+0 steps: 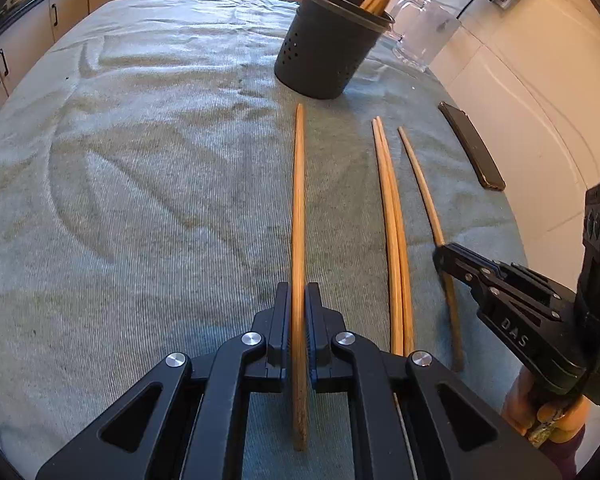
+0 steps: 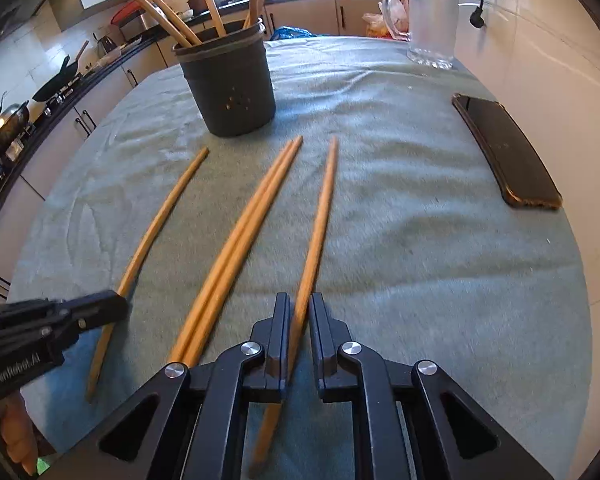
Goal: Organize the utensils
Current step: 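Close the left tool on a chopstick while the right tool grasps another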
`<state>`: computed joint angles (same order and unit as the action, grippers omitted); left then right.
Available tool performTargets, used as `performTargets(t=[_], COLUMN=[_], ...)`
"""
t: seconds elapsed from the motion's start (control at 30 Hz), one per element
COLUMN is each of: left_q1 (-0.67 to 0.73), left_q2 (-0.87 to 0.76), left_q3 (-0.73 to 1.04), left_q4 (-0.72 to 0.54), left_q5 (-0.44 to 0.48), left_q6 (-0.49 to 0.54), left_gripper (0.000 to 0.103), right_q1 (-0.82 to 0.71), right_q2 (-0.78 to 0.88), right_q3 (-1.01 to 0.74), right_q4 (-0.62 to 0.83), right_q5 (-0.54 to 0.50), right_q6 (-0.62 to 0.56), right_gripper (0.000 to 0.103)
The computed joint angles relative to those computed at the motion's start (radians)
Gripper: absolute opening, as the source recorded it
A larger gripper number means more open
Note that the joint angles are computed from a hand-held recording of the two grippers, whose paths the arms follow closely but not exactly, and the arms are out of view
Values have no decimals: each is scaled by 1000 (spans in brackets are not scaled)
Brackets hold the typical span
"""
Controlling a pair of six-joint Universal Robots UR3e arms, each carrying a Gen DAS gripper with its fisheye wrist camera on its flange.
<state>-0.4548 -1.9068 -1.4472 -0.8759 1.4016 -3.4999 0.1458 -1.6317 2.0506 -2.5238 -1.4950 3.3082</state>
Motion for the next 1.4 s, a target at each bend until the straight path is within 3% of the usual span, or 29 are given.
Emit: performTargets(t=[0.13, 0.17, 0.23, 0.3, 0.63, 0.8, 0.93, 1.0, 1.07, 1.1, 1.2, 1.4], left_q1=[-2, 0, 6, 9, 8, 12, 11, 13, 14, 20, 42, 27], left_q2=[9, 12, 14, -1, -266, -405, -459, -462, -443, -422, -362, -195], left_q3=[31, 34, 44, 76, 472, 717, 812, 801, 747, 699, 597, 392], left_q4=[-83, -94, -100, -107, -267, -378, -412, -384, -326, -297, -251, -133], left_q5=[-8, -14, -27, -20, 67, 69, 75, 73, 66, 51, 4, 46], left_q6=[39, 43, 51, 54, 116, 130, 141, 154, 172, 173, 138, 130], left_gripper=[7, 7, 12, 20, 23, 23, 23, 23, 14, 6, 6, 6], right_q1=[-16, -25, -43, -42, -42, -43, -33, -15, -12, -13, -54, -85], right_q2=[-109, -134, -156, -143, 90, 217, 289, 307, 301, 296, 264, 130], right_q3=[67, 80, 82, 68, -152, -308, -399, -412, -389, -378, -339, -225], right_q4=[63, 80, 113, 117, 133, 185, 204, 188, 153, 142, 126, 57], right_q5=[16, 31, 67, 73, 23, -15, -42, -76, -73, -69, 0, 42], right_q6=[-10, -20, -37, -36, -42, -66, -63, -55, -55, -52, -44, -29], right_gripper=[13, 16, 32, 35, 35, 35, 32, 20, 10, 9, 7, 7])
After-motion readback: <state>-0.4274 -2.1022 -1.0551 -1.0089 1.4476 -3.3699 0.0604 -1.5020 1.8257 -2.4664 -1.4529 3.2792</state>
